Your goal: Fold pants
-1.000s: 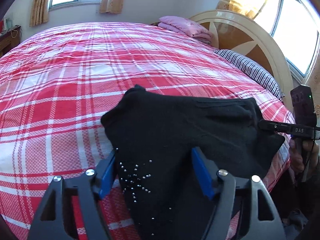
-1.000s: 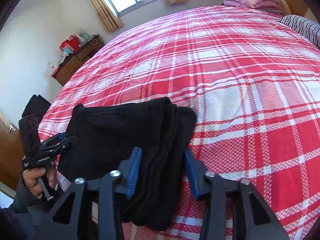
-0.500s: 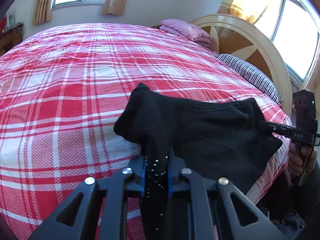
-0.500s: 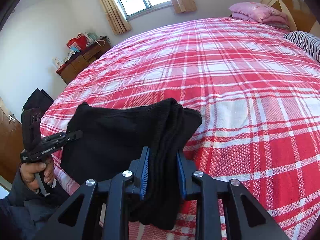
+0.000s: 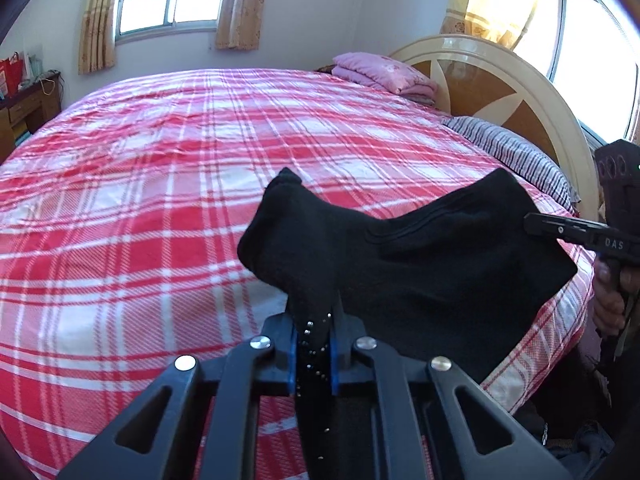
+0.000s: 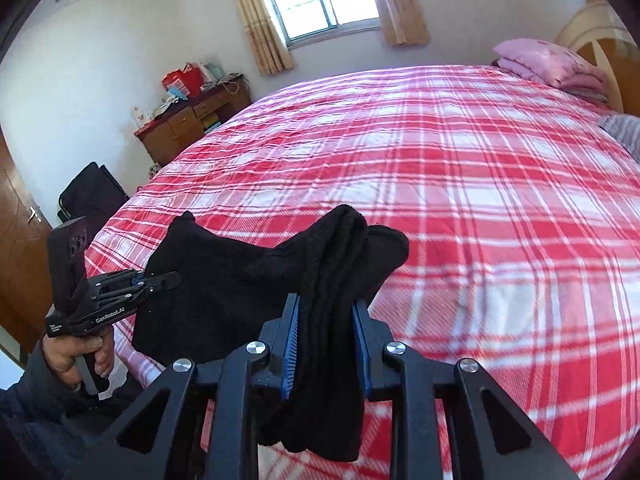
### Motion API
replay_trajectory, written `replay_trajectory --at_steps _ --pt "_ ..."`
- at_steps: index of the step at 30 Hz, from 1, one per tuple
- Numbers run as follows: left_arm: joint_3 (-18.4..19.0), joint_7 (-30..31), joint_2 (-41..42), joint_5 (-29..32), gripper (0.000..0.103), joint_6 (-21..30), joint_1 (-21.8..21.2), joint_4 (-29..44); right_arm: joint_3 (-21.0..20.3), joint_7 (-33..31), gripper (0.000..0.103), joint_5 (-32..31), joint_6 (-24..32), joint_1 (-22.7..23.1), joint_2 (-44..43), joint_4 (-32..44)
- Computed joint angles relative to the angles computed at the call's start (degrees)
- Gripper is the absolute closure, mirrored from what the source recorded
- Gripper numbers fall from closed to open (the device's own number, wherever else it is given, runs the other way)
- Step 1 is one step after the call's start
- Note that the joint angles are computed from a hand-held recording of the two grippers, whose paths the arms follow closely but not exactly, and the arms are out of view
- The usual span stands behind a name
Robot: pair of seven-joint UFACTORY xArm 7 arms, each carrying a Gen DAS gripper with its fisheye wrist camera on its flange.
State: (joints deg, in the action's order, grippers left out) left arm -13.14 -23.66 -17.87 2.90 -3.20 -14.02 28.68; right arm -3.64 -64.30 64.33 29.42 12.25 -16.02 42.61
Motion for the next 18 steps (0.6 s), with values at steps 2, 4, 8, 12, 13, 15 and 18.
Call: replay_trajectory --at_steps 2,4,8,12,13,15,18 --pt "-0.3 -0.06 -0.83 0.39 0.091 0.27 1.28 -0.08 0.63 0.36 0.078 -0.66 0.03 0.35 1.79 2.28" --pt "-1.1 -0.36 -1.9 0.97 0.091 0.65 3.14 -0.23 1.33 0.6 0.078 -1.07 0.1 0.56 3.53 4.42" --pt "-1.2 -0.58 -4.12 1.92 0.091 1.2 6.08 -0.87 3.4 1.3 0.078 -1.63 -0.04 0.89 8.23 9.88" --pt "-0.96 -0.82 -5.79 2.46 0.091 1.75 8.85 -1.62 5.82 1.94 0.078 -2.53 0.21 0.81 12.66 15.23" --pt "-1.07 -0.91 -6.36 2.66 0.091 2.03 9.67 -1.85 6.55 2.05 0.078 -2.86 0.36 0.86 14.21 17.13" --pt "-0.46 -0.7 -7.63 3.03 0.091 2.33 10.96 -2.7 7.88 2.43 0.078 -3.45 0.66 0.73 16.47 19.96" --pt "1.41 -0.12 -9.16 2.97 0.091 3.05 12.49 -3.57 10.16 3.94 0.078 -5.03 1.29 0.74 20.98 25.47"
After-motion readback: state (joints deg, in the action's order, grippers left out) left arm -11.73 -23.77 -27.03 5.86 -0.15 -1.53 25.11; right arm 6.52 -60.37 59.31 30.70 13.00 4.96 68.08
